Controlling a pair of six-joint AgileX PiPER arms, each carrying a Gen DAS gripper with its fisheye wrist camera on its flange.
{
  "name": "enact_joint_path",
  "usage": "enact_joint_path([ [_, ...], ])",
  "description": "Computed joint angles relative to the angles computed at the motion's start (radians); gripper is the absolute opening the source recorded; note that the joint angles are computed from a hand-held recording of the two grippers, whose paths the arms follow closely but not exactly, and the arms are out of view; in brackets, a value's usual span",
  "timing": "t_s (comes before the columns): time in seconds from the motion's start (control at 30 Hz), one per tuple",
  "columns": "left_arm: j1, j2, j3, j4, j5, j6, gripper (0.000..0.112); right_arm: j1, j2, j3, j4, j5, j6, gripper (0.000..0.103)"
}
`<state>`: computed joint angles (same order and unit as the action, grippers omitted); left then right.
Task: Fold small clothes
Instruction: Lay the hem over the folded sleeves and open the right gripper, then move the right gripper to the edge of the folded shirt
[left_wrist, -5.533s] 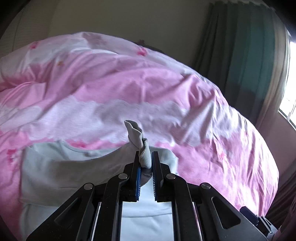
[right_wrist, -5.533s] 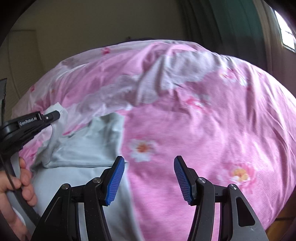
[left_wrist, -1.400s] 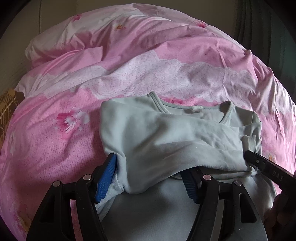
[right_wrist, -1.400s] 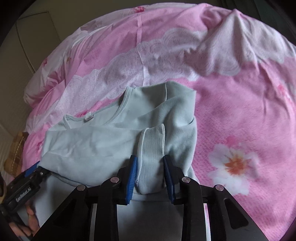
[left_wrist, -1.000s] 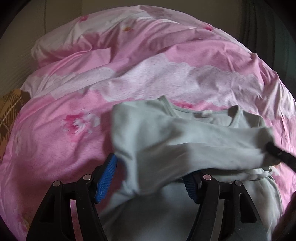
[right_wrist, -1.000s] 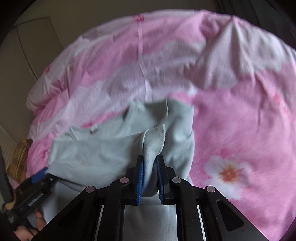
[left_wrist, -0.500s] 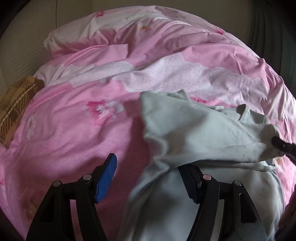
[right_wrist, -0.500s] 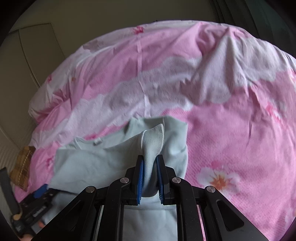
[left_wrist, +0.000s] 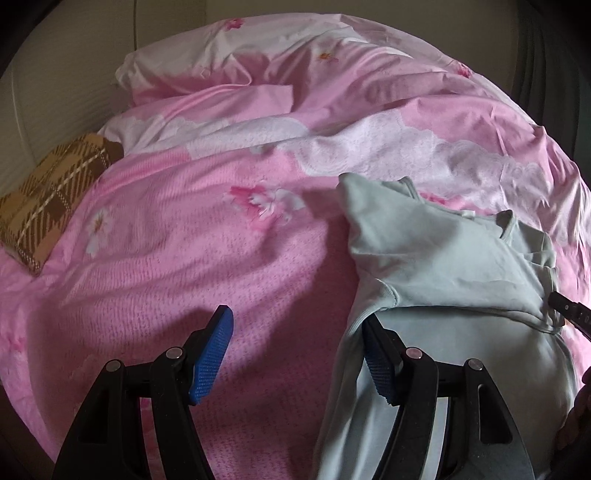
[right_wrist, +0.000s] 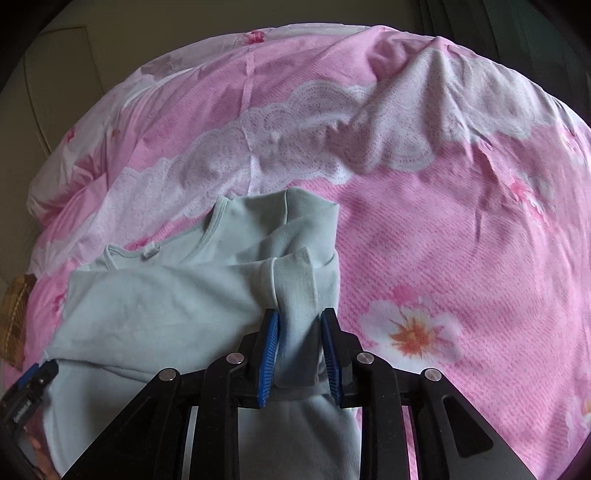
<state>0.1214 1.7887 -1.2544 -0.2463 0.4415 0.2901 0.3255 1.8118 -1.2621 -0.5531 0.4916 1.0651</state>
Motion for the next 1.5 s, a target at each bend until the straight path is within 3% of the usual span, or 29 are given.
enact_joint_path([
  [0.13,0.018,-0.026,0.028,-0.107,0.007,0.112,0.067,0.019,-0.02,0.022,-0.049,0.026,0.043,0.035],
  [0.2,0.033,-0.048,0.032,-0.185,0.048,0.192,0.067,0.028,-0.044,0.044,-0.085,0.027,0.084,0.039],
  [0.37,0.02,-0.104,0.026,-0.297,0.1,0.308,0.07,0.075,-0.113,0.096,-0.266,0.022,0.256,0.046],
  [0.5,-0.027,-0.043,-0.068,-0.369,0.119,0.36,0.073,0.091,-0.081,0.042,-0.233,0.015,0.173,0.046],
  [0.63,-0.072,0.048,-0.17,-0.434,0.18,0.427,0.073,0.04,-0.05,0.029,0.024,-0.116,-0.074,0.046],
  [0.77,-0.107,0.12,-0.219,-0.297,0.178,0.304,0.073,0.013,-0.015,0.014,0.154,-0.103,-0.182,0.046],
  [0.83,-0.099,0.157,-0.24,-0.227,0.182,0.216,0.074,-0.024,-0.006,0.024,0.294,-0.118,-0.296,0.046],
  [0.97,-0.055,0.186,-0.25,-0.272,0.212,0.23,0.078,-0.069,-0.013,0.059,0.487,-0.172,-0.454,0.046],
  [1.1,-0.058,0.129,-0.201,-0.243,0.193,0.236,0.076,-0.018,-0.037,0.043,0.271,-0.106,-0.254,0.046],
  [1.27,0.002,-0.04,-0.044,-0.279,0.196,0.335,0.076,0.072,-0.16,0.106,0.026,-0.015,-0.042,0.046],
  [1.4,0.088,-0.215,0.118,-0.292,0.224,0.414,0.076,0.198,-0.319,0.237,-0.189,0.115,0.18,0.05],
  [1.5,0.16,-0.334,0.234,-0.333,0.243,0.518,0.077,0.355,-0.435,0.331,-0.313,0.273,0.355,0.056],
])
